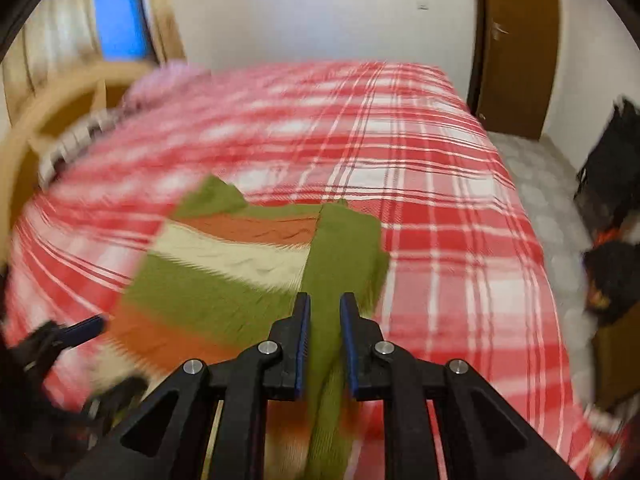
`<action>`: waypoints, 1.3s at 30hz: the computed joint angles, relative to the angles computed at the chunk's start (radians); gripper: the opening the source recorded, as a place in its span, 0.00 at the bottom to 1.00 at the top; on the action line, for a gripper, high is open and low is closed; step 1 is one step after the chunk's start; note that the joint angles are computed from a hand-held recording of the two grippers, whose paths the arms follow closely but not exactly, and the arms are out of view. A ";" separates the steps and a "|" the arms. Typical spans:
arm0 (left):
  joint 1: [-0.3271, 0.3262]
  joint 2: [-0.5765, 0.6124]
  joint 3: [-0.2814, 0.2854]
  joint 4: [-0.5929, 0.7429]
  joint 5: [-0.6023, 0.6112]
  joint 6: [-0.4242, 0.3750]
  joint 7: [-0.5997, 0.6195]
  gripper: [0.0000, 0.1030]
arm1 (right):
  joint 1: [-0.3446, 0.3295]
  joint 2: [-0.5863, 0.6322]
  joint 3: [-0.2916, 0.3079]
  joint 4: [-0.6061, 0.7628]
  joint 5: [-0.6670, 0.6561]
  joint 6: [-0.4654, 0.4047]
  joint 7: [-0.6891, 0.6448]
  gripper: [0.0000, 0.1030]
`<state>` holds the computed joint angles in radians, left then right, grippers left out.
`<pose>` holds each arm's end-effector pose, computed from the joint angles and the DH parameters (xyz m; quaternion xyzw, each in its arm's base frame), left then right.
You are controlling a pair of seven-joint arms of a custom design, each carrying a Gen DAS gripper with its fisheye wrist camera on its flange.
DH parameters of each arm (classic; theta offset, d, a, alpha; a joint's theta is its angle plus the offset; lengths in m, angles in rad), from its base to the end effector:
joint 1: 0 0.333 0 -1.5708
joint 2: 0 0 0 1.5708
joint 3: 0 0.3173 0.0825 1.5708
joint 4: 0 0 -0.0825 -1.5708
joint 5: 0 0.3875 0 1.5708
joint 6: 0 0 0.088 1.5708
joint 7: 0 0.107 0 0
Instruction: Fold small clothes
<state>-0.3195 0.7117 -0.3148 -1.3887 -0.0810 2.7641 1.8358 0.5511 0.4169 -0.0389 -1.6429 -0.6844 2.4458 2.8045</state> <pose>0.6676 -0.4036 0.3823 -0.3994 0.8456 -0.3399 0.0996 0.6145 0.3489 0.4149 -0.5753 0.7518 -0.2508 0.2023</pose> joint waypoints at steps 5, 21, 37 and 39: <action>-0.013 0.062 0.015 0.091 -0.004 -0.077 -0.051 0.97 | -0.026 0.099 -0.031 0.095 0.045 -0.026 -0.001 0.15; -0.049 0.093 0.046 0.180 0.037 -0.185 -0.119 1.00 | 0.075 -0.185 -0.072 -0.233 -0.243 0.187 0.413 0.30; -0.063 0.019 0.072 0.068 0.117 -0.143 -0.141 1.00 | 0.103 -0.113 0.081 -0.236 -0.212 -0.071 0.540 0.38; -0.060 0.021 0.069 0.075 0.111 -0.161 -0.144 1.00 | 0.105 -0.122 0.090 -0.244 -0.213 -0.076 0.550 0.38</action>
<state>-0.3794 0.7329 -0.2462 -1.3134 0.0300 2.6026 1.6918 0.6559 0.2949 0.0511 -1.8872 -0.8977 2.3698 3.3541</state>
